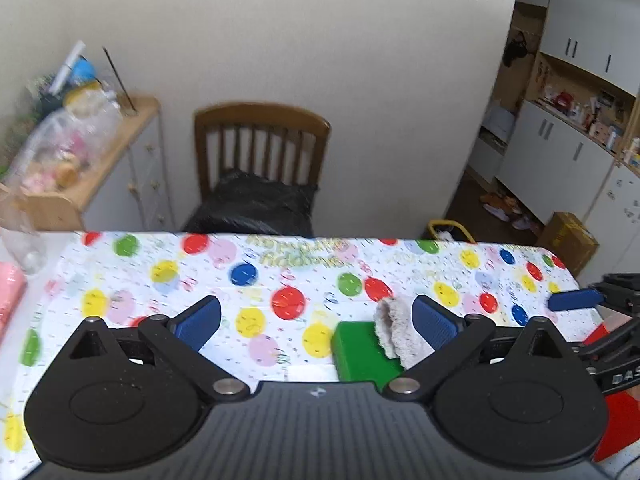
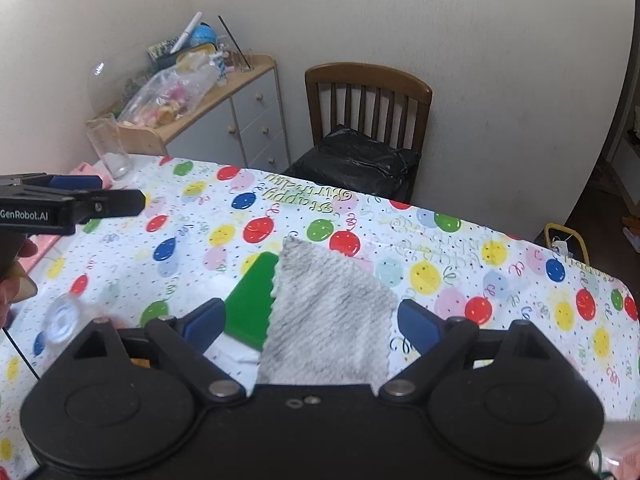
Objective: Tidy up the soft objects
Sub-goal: 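Move the left tool to the green sponge while the right tool reaches the grey towel, then grasp the green sponge with the left tool while the right tool grasps the grey towel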
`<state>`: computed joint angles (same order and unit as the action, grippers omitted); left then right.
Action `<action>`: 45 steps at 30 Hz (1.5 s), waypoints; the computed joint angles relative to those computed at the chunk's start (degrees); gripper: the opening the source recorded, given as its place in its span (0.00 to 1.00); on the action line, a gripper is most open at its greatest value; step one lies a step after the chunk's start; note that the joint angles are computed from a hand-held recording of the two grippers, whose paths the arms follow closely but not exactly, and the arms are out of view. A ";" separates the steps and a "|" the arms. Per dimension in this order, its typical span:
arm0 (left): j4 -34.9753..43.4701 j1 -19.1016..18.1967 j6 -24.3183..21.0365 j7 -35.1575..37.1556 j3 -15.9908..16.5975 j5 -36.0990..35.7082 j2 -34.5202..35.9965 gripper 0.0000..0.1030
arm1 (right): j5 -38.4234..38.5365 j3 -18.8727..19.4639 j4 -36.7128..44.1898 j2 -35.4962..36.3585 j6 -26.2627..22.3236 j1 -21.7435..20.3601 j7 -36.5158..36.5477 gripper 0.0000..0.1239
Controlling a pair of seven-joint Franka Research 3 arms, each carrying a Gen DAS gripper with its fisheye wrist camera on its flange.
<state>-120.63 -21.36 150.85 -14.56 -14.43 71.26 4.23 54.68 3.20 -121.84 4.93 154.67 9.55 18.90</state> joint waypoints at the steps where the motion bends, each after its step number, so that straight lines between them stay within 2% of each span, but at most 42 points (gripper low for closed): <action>1: 0.28 0.81 2.97 0.96 0.58 -0.33 0.87 0.99 | -0.84 0.09 0.80 1.00 0.17 0.23 0.66 0.75; 4: 1.45 2.03 8.13 3.39 1.81 -1.76 3.59 0.99 | -3.15 0.83 2.75 3.96 1.89 0.85 2.39 0.75; 10: 4.43 1.76 11.79 7.76 4.41 -4.78 8.90 0.99 | -9.48 2.29 6.46 10.18 5.13 1.64 8.29 0.72; 18: 8.18 0.42 15.52 14.75 7.47 -11.24 15.58 0.98 | -16.23 4.22 9.28 15.75 7.01 1.14 15.17 0.66; 24: 9.78 -0.72 19.72 18.89 9.49 -17.24 19.73 0.89 | -17.19 5.60 10.46 18.01 9.08 0.52 17.73 0.63; 29: 9.98 -1.66 23.73 22.34 11.11 -22.87 21.93 0.85 | -17.22 6.94 11.28 19.42 8.94 -0.79 19.14 0.46; 34: 9.97 -0.55 26.19 27.62 9.74 -29.32 23.68 0.70 | -15.54 8.07 11.64 19.74 7.46 -2.13 18.44 0.38; 37: 9.95 -1.02 27.61 29.42 10.02 -32.03 24.42 0.68 | -14.53 8.08 11.90 19.57 6.00 -2.46 18.43 0.30; 41: 9.92 -2.06 29.78 31.20 10.99 -35.10 25.07 0.66 | -14.49 6.92 10.90 19.12 8.33 -1.20 21.37 0.21; 42: 9.95 -2.30 29.90 31.85 11.15 -35.78 25.15 0.63 | -14.88 6.47 10.44 18.95 9.39 -0.67 22.56 0.15; 44: 9.82 -2.65 31.02 32.85 11.48 -37.27 25.36 0.55 | -15.76 6.15 10.38 19.07 9.11 -0.65 24.02 0.12; 45: 9.77 -2.95 31.58 33.26 11.76 -38.00 25.45 0.48 | -15.91 6.22 10.41 19.17 8.84 -0.89 24.28 0.11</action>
